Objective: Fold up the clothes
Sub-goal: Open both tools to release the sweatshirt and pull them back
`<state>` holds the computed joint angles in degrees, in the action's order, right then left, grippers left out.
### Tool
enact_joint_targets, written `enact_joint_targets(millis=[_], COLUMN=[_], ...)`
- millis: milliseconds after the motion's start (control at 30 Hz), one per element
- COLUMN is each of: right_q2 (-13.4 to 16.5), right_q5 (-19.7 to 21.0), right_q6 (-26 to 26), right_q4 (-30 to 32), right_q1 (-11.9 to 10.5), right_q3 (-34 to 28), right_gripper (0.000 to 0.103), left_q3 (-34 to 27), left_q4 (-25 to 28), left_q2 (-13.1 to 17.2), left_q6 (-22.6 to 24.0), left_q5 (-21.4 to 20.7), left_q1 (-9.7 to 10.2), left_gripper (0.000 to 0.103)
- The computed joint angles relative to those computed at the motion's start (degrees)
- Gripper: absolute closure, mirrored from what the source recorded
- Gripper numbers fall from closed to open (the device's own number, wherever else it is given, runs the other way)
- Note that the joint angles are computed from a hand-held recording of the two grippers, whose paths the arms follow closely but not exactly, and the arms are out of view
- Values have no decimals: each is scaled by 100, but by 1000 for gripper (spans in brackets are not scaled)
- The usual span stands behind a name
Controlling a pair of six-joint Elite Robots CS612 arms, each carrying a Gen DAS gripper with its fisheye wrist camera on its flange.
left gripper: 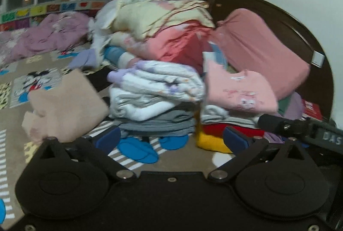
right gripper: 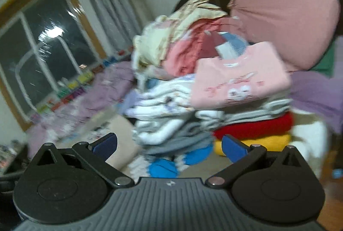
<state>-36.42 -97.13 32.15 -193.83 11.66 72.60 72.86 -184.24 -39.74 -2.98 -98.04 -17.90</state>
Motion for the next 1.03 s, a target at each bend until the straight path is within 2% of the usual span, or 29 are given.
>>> enact_joint_targets(millis=[100, 233, 300, 400, 467, 833, 1033], right_q2=[-200, -378, -468, -576, -616, -711, -737], right_q5=[-285, -726, -837, -981, -1029, -1084, -1014], right_q6=[-50, -237, -199, -119, -98, -99, -102], right_q4=[239, 328, 317, 340, 342, 316, 297], right_q1=[7, 12, -7, -30, -39, -44, -46], right_q3=[225, 472, 619, 792, 861, 1027, 1073], right_gripper=[0, 0, 0, 0, 0, 0, 0], left_q3=[73, 114, 129, 195, 254, 350, 406], left_q4=[-108, -241, -162, -264, -362, -233, -291], left_q2=[-56, -103, -146, -188, -213, -290, -315], left_q6=[54, -305, -291, -101, -28, 151, 143], left_q5=[47, -164, -225, -78, 77, 287, 164], left_q1=[-76, -129, -168, -259, -320, -435, -421], left_gripper=[0, 0, 0, 0, 0, 0, 0])
